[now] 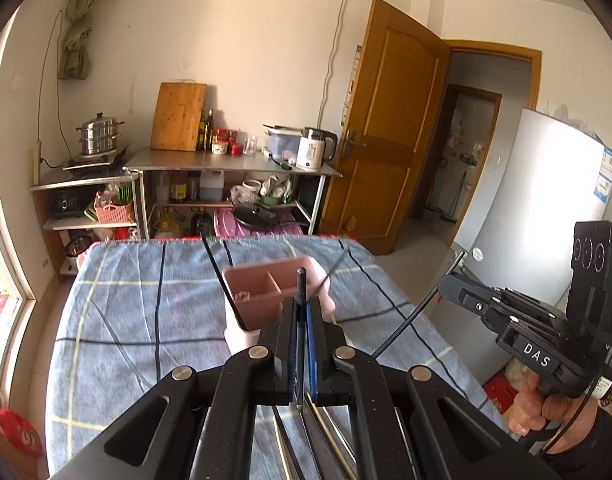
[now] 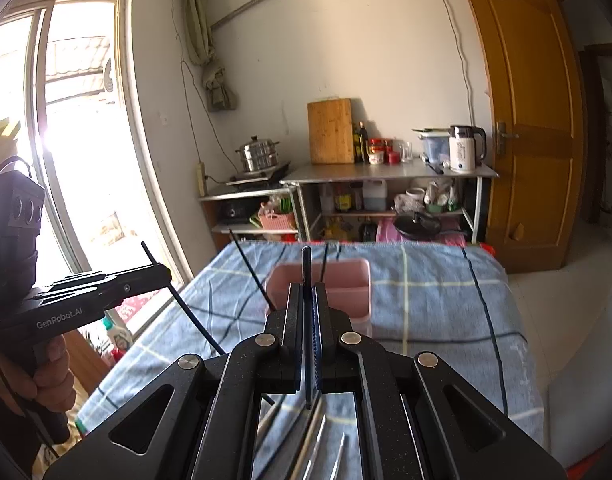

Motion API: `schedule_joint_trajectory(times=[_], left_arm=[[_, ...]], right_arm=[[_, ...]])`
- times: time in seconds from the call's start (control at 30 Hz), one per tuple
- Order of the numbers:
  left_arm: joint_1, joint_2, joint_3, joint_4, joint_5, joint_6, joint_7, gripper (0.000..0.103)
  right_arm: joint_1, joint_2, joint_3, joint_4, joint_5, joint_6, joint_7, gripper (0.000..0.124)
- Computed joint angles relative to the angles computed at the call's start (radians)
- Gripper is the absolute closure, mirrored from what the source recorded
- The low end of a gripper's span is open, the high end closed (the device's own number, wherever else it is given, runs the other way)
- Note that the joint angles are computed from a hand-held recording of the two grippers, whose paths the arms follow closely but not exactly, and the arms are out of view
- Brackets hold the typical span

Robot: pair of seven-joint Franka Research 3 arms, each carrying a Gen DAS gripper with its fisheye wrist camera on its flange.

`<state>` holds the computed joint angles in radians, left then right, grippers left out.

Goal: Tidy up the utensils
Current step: 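Lift both held chopsticks and carry them above the pink basket, then open both tools to drop the chopsticks into the pink basket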

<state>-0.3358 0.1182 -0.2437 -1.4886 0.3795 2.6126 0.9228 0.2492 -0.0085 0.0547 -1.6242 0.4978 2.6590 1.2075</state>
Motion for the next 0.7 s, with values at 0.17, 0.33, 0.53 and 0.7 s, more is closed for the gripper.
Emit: schedule_joint_trajectory(times=[0.17,0.33,0.53,0.7], left_arm=[[0.0,0.055,0.014,0.108,0.018,-0.021,0.008,0.099],[-0.008,0.12,0.03,0.231,0.03,-0.051,0.027,0.099],[-0.028,0.215,0.052,0.391,0.035,-0.094,0.056,0.099],[-0.043,0.287,0.071,0.477,0.024,-0.122,0.078,0.099]], right_arm=[[0.001,0.072,0.006,0.107,-0.001,0.008,0.001,0.12],[-0.002,0.156,0.017,0.232,-0.006,0.01,0.011,0.12],[-0.004,0.238,0.03,0.351,-0.023,0.009,0.029,0.12],[-0.003,0.302,0.037,0.423,-0.049,0.007,0.046,0.12]])
